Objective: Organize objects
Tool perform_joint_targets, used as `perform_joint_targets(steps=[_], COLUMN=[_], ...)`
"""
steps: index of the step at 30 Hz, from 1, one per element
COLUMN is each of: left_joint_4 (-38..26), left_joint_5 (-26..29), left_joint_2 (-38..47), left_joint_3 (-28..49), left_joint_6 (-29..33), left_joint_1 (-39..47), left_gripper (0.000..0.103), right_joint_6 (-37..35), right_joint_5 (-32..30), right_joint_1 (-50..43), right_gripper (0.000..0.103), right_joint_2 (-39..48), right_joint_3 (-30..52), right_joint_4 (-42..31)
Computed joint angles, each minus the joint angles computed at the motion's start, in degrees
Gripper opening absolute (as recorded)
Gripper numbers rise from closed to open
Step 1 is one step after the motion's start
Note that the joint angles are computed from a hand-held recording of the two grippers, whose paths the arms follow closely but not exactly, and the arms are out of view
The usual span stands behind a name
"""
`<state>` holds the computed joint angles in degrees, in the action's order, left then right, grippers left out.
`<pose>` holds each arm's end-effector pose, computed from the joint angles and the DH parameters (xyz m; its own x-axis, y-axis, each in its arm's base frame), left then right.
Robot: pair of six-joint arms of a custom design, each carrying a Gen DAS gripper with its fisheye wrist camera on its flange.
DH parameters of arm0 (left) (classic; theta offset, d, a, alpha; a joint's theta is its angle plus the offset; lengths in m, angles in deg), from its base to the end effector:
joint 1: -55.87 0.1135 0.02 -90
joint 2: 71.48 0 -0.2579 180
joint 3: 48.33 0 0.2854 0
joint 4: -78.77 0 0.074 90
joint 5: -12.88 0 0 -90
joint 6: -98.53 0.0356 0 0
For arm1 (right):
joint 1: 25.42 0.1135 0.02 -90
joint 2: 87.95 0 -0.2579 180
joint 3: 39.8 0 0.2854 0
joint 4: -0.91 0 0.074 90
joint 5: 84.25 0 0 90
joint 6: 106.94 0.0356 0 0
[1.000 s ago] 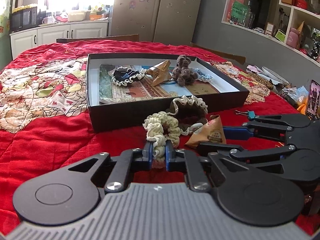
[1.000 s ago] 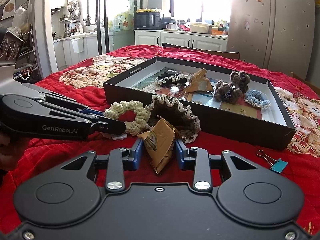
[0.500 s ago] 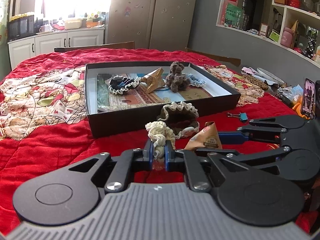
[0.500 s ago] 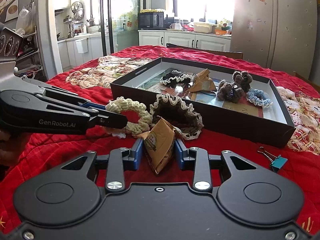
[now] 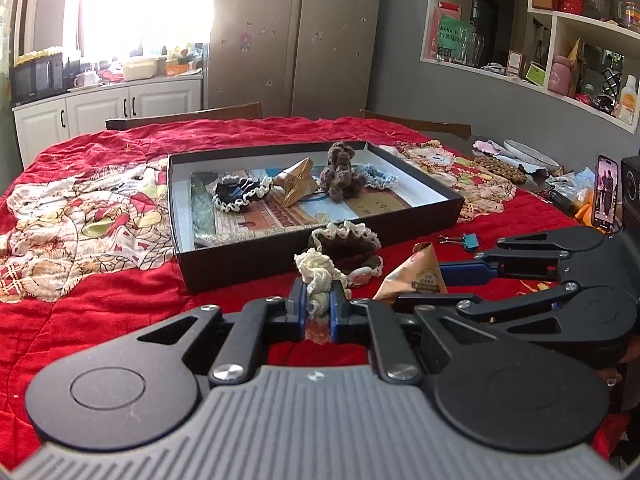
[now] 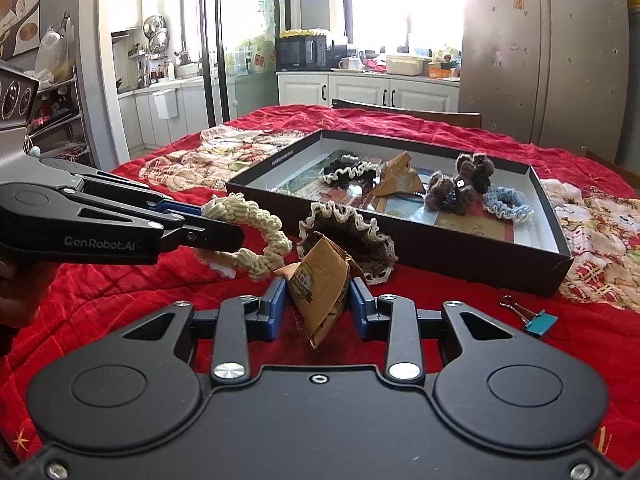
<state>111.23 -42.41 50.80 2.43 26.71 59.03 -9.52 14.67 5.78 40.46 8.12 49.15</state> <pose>0.3290 -0.0021 -0.0042 -0.4742 0.2307 -0.8497 0.5727 0.8138 -0.0986 0.2763 0.1609 -0.0241 -0.5042 -0.1562 -0.8493 -0.3373 0.9410 0.0272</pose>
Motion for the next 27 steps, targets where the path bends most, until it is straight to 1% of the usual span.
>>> perform_joint_targets(steps=[10,17,21,27], left_joint_4=[1.2,1.9,2.2,2.1], left_joint_5=[2.6,3.2,3.3,2.1], left_joint_2=[-3.9,-6.2,-7.3,-7.8], left_joint_3=[-2.9,-3.9,-3.9,-1.7], left_joint_6=[-0.2,-0.6,-1.3,-3.5], left_joint_1=[0.4,0.5,0.8,0.9], left_gripper=[0.013,0.013,0.013,0.013], right_joint_6=[-0.8,-1.2,-1.9,-2.7], right_joint_5=[0.9,1.6,1.9,1.7], right_joint_1=[0.3,-0.3,-1.4,-4.0], right_gripper=[0.032,0.032,0.032,0.032], right_joint_2=[-4.2,-7.3,-9.3,-12.6], right_joint_3=[-3.4,-5.3,-6.2,-6.0], right_joint_4=[1.4,2.2,2.4,0.3])
